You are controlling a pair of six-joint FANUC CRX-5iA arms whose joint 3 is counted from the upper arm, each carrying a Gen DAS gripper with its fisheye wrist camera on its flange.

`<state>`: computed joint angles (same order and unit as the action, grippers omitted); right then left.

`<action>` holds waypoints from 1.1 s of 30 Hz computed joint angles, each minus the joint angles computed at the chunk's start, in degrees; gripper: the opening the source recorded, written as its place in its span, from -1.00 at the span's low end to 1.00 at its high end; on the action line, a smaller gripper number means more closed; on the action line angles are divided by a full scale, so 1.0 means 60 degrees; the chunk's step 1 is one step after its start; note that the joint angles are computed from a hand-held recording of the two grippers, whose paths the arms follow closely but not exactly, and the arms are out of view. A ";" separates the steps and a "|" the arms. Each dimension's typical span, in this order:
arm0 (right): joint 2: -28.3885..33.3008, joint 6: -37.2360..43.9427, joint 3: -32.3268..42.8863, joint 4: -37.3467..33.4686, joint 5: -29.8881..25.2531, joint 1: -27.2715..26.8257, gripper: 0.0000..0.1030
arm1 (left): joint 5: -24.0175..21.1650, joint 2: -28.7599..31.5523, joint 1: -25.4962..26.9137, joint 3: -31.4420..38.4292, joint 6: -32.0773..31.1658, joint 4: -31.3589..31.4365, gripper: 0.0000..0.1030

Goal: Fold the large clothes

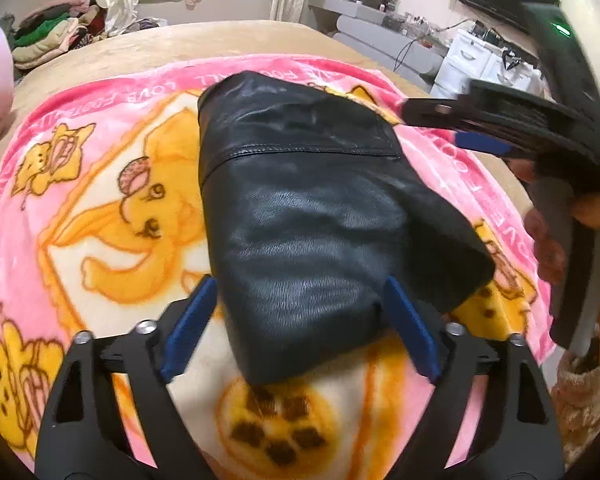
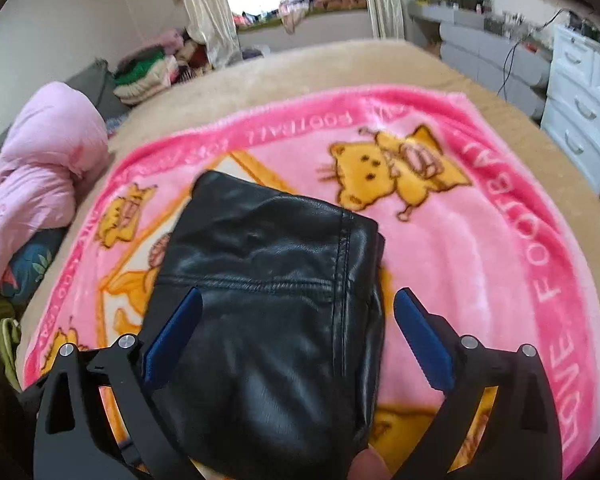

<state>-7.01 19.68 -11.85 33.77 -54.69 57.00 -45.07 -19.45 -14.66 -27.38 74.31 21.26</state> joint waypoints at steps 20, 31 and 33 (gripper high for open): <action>-0.2485 -0.5190 -0.3640 0.4407 -0.2284 0.4609 0.91 | 0.0163 -0.3206 0.0436 -0.1685 0.0468 -0.0298 0.82; -0.2175 -0.6806 -0.4142 0.3865 -0.3740 0.6294 0.91 | -0.0246 -0.4609 0.1290 -0.2966 -0.0167 0.0415 0.82; -0.2120 -0.7015 -0.4172 0.3765 -0.3873 0.6474 0.91 | -0.0349 -0.4740 0.1401 -0.3079 -0.0203 0.0429 0.82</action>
<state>-19.73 -22.41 -36.88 56.35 -77.92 95.84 -47.16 -47.89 -6.26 -45.85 73.09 23.83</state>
